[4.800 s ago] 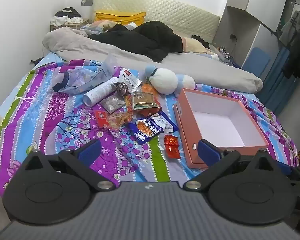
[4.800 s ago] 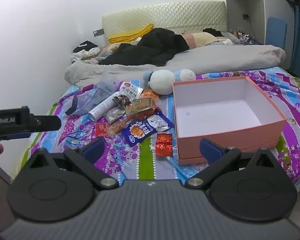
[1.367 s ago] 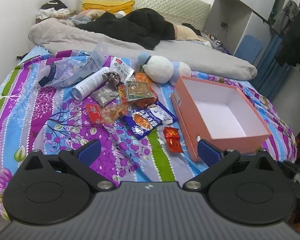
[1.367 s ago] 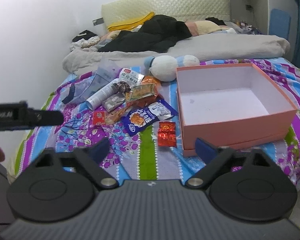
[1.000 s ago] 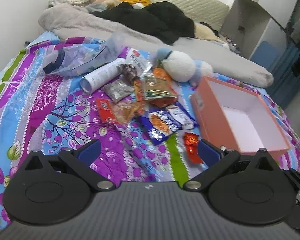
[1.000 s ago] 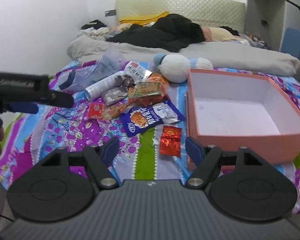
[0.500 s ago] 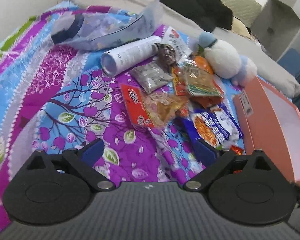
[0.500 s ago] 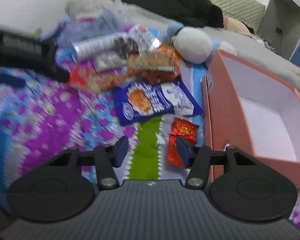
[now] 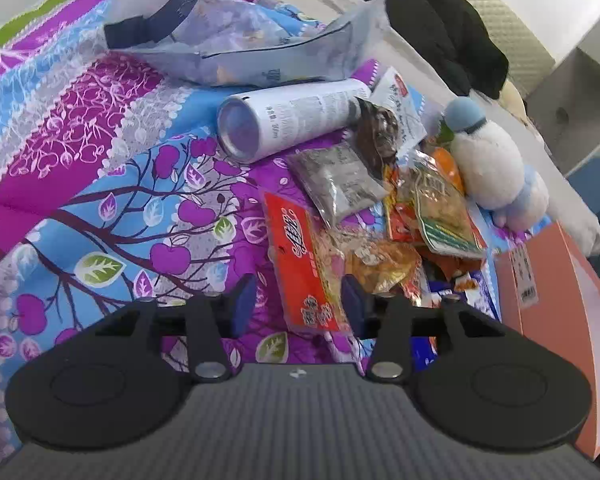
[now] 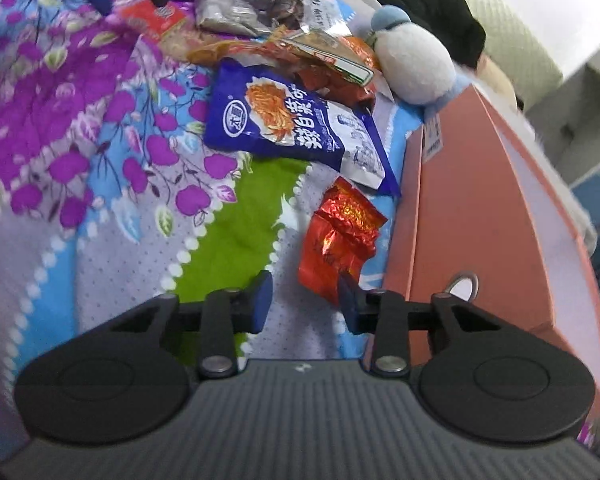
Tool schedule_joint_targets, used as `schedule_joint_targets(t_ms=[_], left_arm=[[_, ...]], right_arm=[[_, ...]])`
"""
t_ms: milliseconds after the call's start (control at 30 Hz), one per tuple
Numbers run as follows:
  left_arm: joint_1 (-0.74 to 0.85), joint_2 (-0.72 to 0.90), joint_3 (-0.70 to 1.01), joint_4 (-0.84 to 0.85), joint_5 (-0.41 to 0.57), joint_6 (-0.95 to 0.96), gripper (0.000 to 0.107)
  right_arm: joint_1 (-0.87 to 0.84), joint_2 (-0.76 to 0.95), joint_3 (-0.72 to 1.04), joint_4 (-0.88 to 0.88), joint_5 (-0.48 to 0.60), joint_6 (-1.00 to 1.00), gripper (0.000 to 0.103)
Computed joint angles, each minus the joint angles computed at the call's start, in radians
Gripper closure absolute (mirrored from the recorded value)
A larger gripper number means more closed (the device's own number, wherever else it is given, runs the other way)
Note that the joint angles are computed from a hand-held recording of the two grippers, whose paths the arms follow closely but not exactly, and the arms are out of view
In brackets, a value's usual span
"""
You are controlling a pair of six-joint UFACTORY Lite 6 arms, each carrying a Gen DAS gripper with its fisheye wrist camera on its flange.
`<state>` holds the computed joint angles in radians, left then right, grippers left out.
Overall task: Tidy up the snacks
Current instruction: 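Grasp the clear orange snack bag with the left gripper while the right gripper grasps the red candy, then lift the snack bag with the left gripper while the right gripper lifts the red candy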
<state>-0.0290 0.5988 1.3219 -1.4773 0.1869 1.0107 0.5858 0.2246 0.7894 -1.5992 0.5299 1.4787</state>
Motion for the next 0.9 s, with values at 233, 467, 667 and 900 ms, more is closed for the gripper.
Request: schedule_joint_targets(t_ms=[233,467,667,900], left_arm=[[0.010,0.055,0.046,0.056,0.047,-0.065,0.093],[-0.002,-0.047,-0.048,0.063,0.069,-0.057,0.104],[-0.027,-0.232,-0.239,-0.021,0.054,0.025,0.105],[-0.046,-0.529,-0.528,-0.034,0.015,0.006,0.106]], right_arm=[[-0.003,0.048,-0.008,-0.151,0.063,0.073,0.088],[-0.007,-0.001,-0.026,-0.103,0.025,0.027,0.098],[0.019,-0.108,-0.075,-0.011,-0.006,-0.036,0.099],[0.096,-0.283,-0.171,0.179,-0.029,-0.172,0.099]])
